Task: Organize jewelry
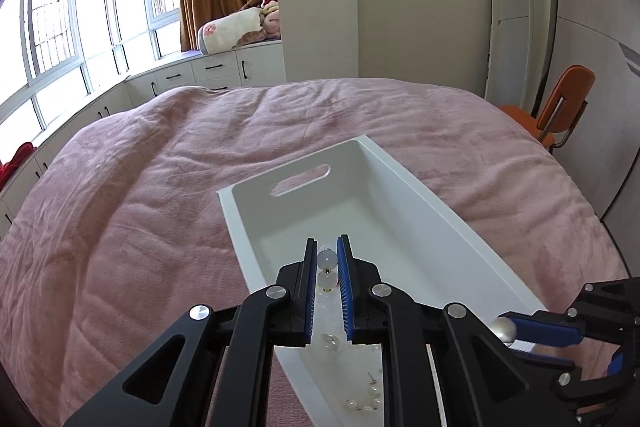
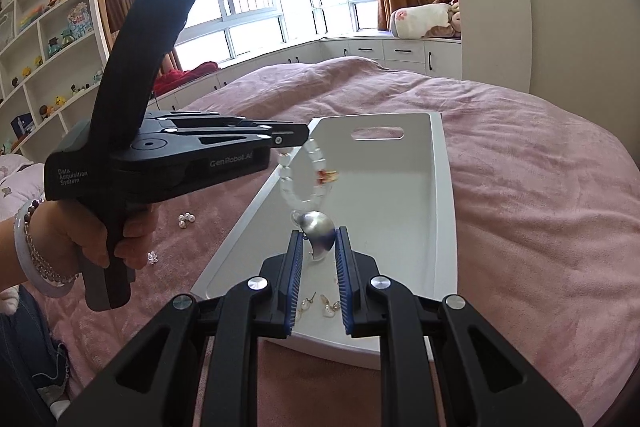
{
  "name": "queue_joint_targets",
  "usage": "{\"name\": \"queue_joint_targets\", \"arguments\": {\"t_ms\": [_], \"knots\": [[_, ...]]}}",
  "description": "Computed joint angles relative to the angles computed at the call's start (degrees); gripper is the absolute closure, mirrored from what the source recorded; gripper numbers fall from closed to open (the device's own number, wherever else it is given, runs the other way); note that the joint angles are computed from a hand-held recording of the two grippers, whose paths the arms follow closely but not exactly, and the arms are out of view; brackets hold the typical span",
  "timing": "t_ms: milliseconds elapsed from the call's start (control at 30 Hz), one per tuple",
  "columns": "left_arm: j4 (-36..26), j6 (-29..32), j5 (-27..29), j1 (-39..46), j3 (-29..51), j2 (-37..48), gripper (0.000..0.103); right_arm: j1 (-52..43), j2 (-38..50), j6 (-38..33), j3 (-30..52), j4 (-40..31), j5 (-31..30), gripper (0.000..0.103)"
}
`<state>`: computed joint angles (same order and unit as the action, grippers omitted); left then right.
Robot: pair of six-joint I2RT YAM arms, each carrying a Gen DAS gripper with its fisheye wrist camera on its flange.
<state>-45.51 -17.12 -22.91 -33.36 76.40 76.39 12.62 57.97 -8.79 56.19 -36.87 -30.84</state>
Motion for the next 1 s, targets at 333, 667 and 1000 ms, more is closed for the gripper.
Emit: {"name": "queue_joint_targets", "arguments": {"t_ms": [333,667,1000], "knots": [[1.2,0.0,-0.5,-1.4,-2.5,0.7,0.087,0.6,0.7,0.0,-0.4,0.4,0.9,0.086],[1.6,0.8,-1.8,-2.6,-3.1,0.2,0.071,1.5,0.6,0.7,-0.4,1.0,2.3,0.081],[-0.1,1.1,-2.5,-0.7,-2.9,-6.0,0.055,4.8,0.1,2.0,0.7,1.7,4.5,0.061]]}}
